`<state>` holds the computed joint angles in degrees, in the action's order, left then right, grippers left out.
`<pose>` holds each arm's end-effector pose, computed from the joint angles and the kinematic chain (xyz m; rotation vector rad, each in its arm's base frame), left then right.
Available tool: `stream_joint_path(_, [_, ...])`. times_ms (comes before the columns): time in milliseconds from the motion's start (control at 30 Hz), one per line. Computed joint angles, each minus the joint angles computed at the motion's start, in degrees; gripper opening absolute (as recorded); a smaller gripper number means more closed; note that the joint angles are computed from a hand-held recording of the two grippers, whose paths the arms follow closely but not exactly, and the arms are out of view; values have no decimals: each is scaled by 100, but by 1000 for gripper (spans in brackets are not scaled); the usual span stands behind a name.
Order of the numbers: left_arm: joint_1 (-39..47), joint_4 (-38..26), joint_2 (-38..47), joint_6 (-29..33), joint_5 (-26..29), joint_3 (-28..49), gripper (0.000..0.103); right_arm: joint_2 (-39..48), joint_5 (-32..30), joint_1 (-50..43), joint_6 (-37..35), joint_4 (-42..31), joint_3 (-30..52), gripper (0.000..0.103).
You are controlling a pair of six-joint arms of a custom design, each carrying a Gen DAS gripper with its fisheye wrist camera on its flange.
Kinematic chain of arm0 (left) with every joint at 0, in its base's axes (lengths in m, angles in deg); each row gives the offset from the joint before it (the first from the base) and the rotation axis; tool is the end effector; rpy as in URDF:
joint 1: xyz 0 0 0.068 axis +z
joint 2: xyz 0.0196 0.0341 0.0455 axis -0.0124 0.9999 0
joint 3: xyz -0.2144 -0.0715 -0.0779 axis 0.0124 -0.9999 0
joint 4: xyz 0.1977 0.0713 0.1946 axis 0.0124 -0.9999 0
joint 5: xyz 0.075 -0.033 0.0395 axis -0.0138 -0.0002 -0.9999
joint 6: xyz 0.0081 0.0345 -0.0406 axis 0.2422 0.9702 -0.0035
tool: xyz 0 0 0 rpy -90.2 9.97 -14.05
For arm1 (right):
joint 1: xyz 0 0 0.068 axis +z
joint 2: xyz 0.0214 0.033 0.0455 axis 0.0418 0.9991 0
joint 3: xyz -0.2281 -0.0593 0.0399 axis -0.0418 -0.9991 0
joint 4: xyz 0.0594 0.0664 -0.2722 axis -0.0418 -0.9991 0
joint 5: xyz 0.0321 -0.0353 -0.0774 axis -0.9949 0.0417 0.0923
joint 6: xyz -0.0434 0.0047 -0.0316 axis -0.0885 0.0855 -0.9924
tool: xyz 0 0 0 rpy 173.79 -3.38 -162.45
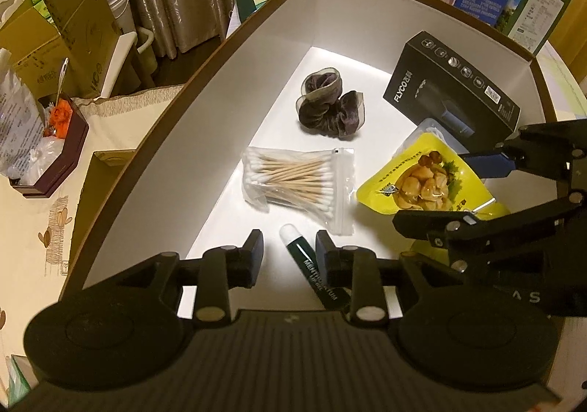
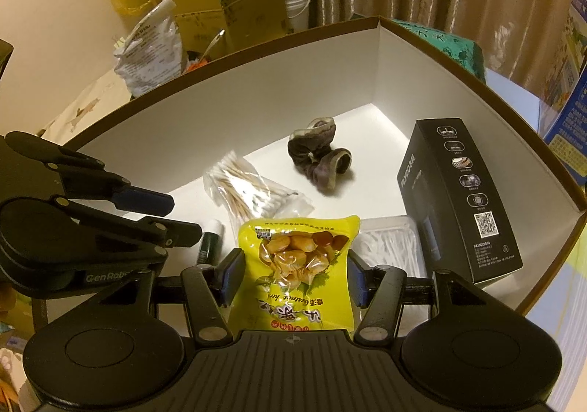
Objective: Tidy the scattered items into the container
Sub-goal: 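Open the left tool to drop the tube while the right tool releases the packet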
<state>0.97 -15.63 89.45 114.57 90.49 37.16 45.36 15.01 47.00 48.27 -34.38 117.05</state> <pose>0.2550 -0.0020 0.1890 0.8123 2.5786 -0.1893 0.1640 0.1528 0.1778 -0.2995 2.5603 0.2519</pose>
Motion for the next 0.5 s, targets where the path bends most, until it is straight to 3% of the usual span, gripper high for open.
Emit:
stream_joint_path(133, [1, -1, -83, 20, -17, -59, 28, -170, -13, 31, -207, 68, -119, 65])
stream_joint_path(200, [29, -9, -179, 60, -34, -99, 31, -310, 137, 106, -250, 16, -169, 79])
stream_joint_path(267, [115, -45, -284, 140, 8, -126, 35, -533, 183, 136, -281, -66, -246, 84])
stream_joint_path(333, [215, -130, -372, 213, 69, -126, 47, -725, 226, 173, -273, -200, -266, 87])
stream_joint_path(500, [433, -372, -757, 451, 230, -203, 61, -1174, 515, 480, -209, -605, -253, 99])
